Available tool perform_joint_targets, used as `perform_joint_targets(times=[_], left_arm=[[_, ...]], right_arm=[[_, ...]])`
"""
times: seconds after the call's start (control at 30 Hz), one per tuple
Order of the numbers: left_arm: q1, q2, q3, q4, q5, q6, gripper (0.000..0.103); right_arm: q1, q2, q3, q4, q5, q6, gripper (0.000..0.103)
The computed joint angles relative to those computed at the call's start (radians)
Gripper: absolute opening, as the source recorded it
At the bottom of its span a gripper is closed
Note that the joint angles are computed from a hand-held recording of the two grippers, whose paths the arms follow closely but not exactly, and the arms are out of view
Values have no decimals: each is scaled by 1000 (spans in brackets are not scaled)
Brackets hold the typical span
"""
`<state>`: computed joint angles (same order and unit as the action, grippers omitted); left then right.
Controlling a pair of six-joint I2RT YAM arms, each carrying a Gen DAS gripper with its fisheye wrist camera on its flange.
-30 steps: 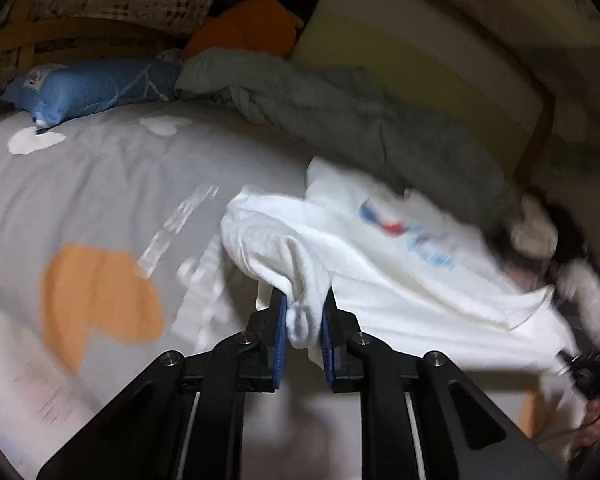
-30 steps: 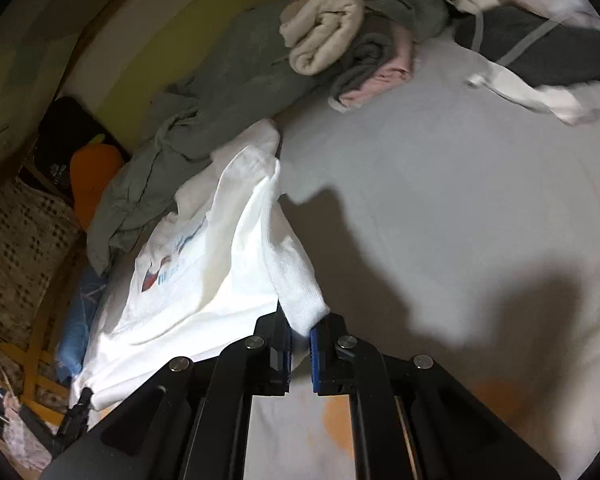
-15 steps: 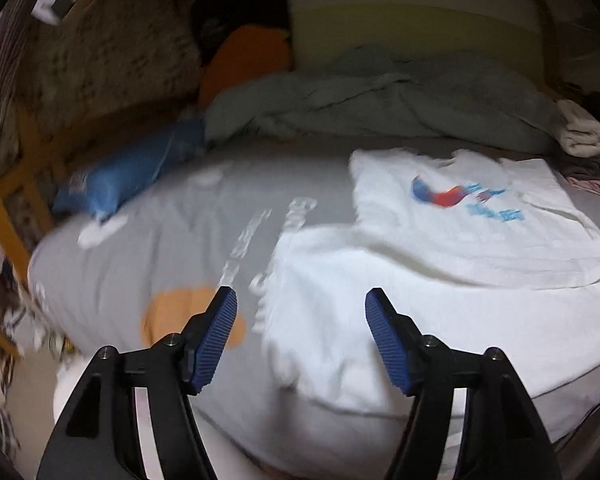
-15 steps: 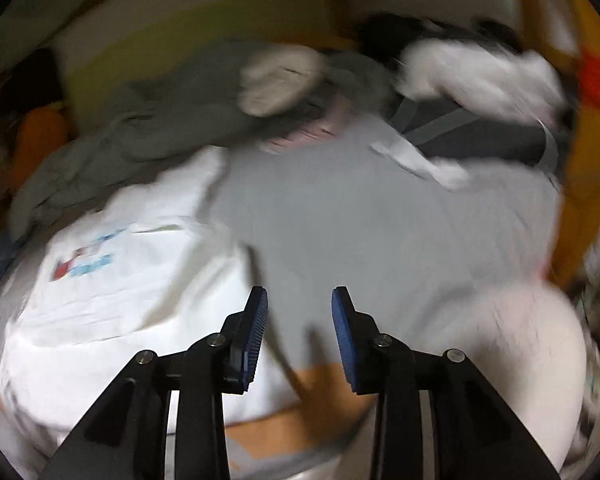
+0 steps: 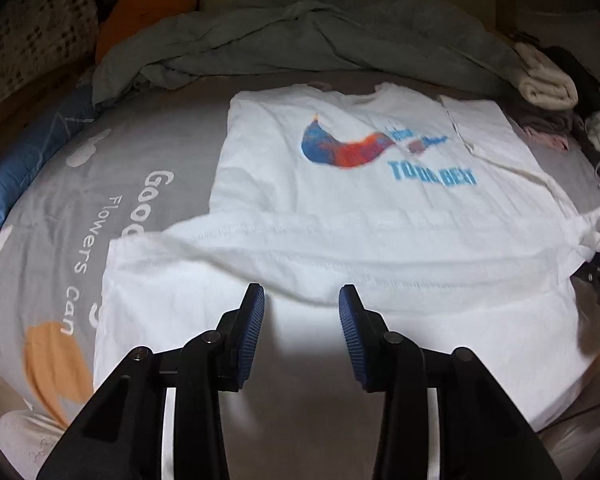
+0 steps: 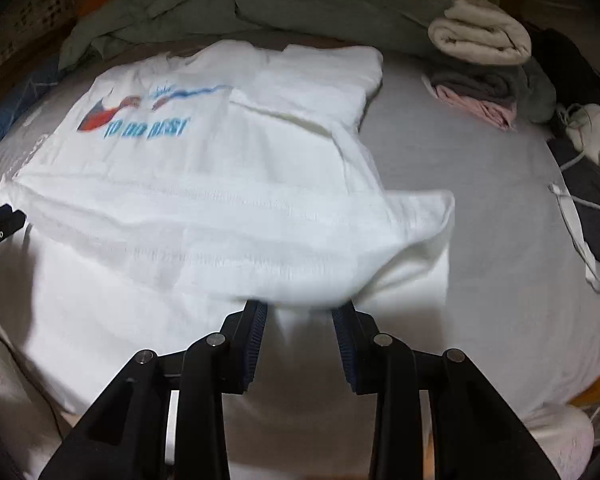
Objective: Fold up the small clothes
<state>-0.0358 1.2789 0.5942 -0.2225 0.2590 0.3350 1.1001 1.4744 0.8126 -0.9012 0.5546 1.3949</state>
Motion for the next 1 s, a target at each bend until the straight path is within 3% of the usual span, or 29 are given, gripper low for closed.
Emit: perform_joint_targets(times=[0.07,0.2,0.33,0.4,0.47,0.5,0.57,0.6,0.7,0.8,1.0], left_arm=[[15,3,11,22,9,-12,38],[58,-67,15,18,64,-24,38],[95,-154,39,-168,142,31,38],[106,-173,55,-301,237,109,38],[76,-171,48,-368,279,153,38],[42,-158,37,-357,267,137,38],[-56,-98,12,-267,160,18,17],[-88,-46,13,-226,140,-26,13],[-157,75,21,-95,120,-110,13],[-219,130,34,27,51,-171,13],[-262,237,151,53,9,-233,13]], right_arm=[[-50,-45,-32,37,59,-20,35],[-139,-198,-77,4,162,95,35],[-186,-319,-128,-32,180,90,35],[-118,-371,-161,-69,223,156,35],[-40,-393,-173,-68,249,175,35],[9,-376,-167,-80,263,208,35],[31,-363,-163,-54,278,187,35],[48,-343,-160,-27,277,183,35],[21,-319,-178,100,240,89,35],[18,-267,-171,102,233,87,35],[1,-332,-216,94,230,125,35]])
